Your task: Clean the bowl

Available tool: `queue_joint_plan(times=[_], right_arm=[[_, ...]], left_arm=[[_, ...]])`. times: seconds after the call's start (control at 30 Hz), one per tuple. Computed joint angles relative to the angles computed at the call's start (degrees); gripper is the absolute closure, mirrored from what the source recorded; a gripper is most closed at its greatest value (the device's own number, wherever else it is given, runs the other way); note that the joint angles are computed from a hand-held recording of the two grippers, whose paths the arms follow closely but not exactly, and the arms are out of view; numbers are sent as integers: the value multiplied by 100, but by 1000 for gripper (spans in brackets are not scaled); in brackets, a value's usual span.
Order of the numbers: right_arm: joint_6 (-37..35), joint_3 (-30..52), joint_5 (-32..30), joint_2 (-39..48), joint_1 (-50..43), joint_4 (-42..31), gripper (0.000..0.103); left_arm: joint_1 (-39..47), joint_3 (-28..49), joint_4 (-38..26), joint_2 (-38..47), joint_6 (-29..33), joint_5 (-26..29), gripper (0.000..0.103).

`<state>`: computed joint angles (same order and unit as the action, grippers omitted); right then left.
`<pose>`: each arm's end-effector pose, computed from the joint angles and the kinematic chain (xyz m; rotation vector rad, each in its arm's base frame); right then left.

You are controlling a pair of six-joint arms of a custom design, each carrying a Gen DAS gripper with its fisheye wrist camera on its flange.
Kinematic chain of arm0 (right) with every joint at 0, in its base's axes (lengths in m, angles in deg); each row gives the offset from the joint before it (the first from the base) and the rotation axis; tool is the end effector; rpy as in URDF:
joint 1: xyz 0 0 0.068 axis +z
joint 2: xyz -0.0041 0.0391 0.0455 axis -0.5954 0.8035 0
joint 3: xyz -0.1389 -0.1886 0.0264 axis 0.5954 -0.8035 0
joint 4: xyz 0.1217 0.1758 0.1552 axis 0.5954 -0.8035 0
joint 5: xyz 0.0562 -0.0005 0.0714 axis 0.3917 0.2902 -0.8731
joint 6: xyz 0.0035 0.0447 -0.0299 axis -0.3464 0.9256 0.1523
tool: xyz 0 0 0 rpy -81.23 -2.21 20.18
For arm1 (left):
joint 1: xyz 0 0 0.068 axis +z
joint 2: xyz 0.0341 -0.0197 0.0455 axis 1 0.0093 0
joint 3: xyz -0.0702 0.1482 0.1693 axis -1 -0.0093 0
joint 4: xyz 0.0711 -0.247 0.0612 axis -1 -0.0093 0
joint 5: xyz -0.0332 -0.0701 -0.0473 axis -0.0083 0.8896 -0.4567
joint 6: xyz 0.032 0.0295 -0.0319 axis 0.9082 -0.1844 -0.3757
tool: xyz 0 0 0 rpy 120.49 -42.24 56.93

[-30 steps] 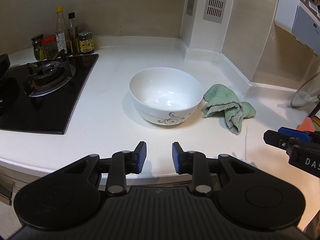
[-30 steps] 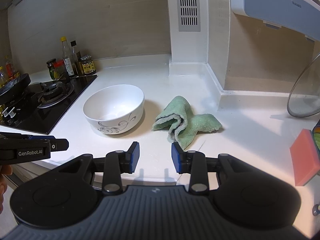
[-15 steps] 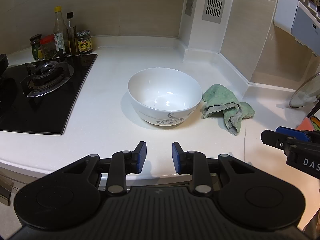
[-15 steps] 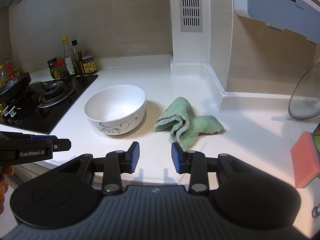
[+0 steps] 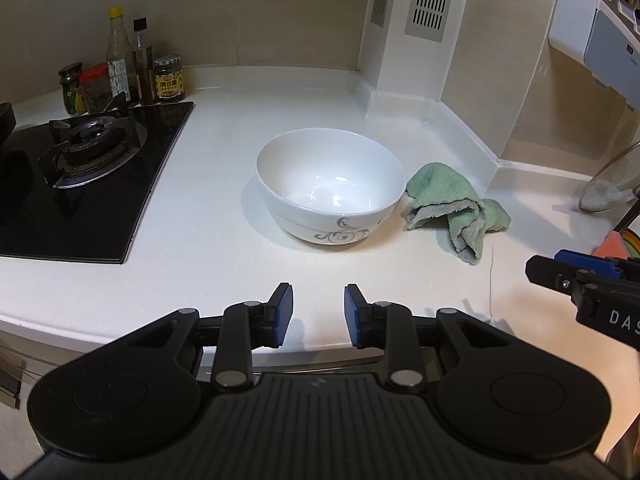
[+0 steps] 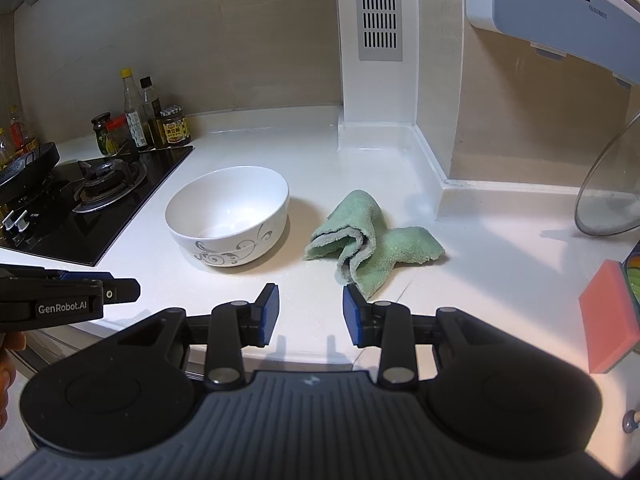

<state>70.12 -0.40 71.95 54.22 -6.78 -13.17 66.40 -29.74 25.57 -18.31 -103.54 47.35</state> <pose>0.2083 0.1190 0.1670 -0.4683 2.2167 0.3301 0.1437 -0.0494 0.1573 -0.2303 2.3578 -0.0486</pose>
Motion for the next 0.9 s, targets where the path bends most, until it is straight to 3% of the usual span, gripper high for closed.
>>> queue_joint_plan(times=[0.2, 0.47, 0.9], right_arm=[[90, -200, 83, -113, -24, 284, 73], [81, -429, 81, -577, -81, -48, 73], [-399, -643, -218, -1415, -514, -494, 73]], left_arm=[[-27, -96, -127, -165, -43, -54, 69], [-313, -231, -313, -415, -290, -120, 69], [-1179, -204, -660, -608, -1229, -876, 69]])
